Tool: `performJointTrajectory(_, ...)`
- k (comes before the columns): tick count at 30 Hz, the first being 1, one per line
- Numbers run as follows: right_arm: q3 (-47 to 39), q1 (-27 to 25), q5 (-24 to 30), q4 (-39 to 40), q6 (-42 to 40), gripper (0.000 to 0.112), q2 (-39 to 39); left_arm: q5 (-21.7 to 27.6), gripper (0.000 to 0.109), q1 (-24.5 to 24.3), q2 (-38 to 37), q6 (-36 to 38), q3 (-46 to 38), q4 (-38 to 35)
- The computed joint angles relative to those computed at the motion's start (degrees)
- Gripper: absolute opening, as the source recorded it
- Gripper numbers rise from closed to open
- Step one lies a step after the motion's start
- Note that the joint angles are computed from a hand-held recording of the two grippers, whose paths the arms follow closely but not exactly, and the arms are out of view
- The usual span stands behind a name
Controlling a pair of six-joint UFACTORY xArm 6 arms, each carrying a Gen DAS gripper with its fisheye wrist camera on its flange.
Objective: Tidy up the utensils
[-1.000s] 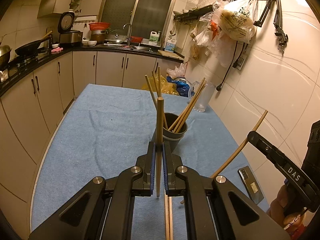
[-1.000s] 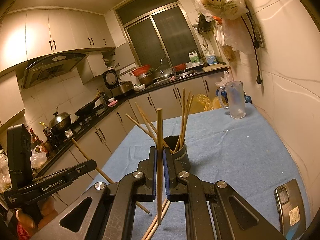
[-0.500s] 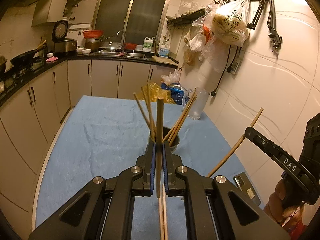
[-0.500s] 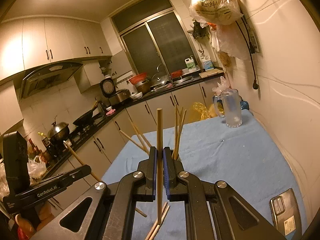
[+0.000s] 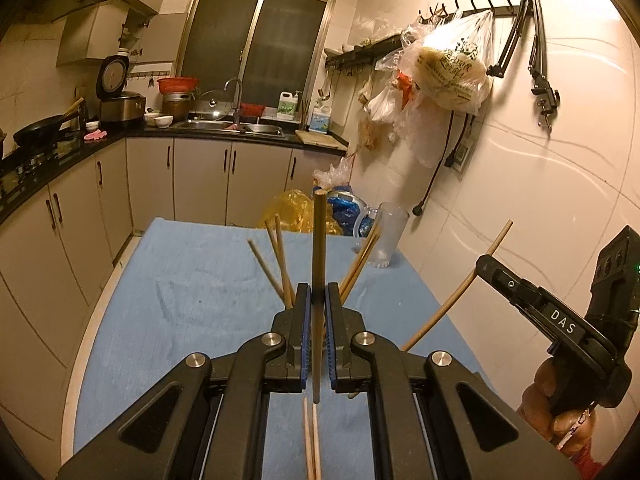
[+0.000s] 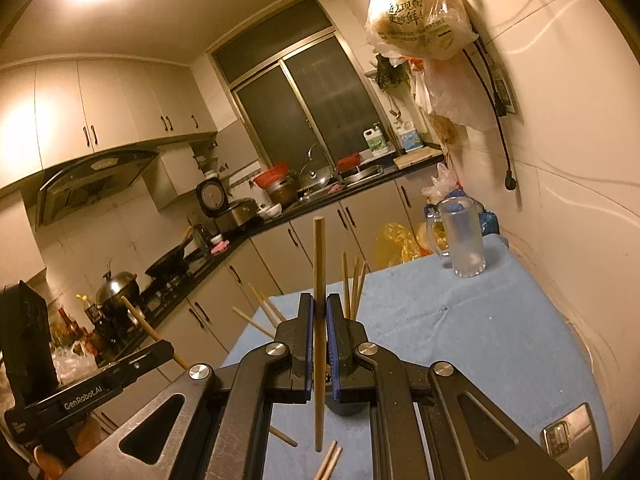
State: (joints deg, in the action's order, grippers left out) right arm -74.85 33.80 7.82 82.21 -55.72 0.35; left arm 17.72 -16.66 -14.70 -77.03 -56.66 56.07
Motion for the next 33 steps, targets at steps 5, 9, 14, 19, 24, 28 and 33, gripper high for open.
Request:
performJointTrajectory(5,-3.29,-0.8,0.22,0.87,0.98,0.007,2.7,-0.09,0.006,0.61,1.84,0.98,-2.86,-0.12)
performJointTrajectory(9,-5.65,-1.4,0.31,0.83,1.71,0.007,4.28,-0.3,0.006,1.24,3.26,1.58,-5.37,0.2)
performJointTrajectory(14,-9.17,-1.76,-0.15,-0.25,2.85,0.007,6.65,-0.84,0.006,2.31,5.47,2.58,-9.03,-0.24)
performJointTrajectory(19,-13.04,-1.58,-1.05,-1.95,4.26,0.007,9.53,-1.36,0.006,3.35,8.55,2.62,-12.68,-0.69)
performJointTrajectory(24,-16.87,-1.32,-1.94,-5.95,7.73,0.007,13.06,-2.44,0.006,4.57,11.36,3.07,-14.86,-1.94)
performJointTrajectory(28,-18.34,-1.08,-2.76,-10.37,11.56,0.007,15.4,-3.9,0.006,5.56,13.36,3.12,-15.35,-3.06)
performJointTrajectory(33,-19.43,-1.55,-2.1,-17.06,17.94,0.007,18.21,-5.01,0.006,6.23,15.66,4.97,-15.51,-5.8)
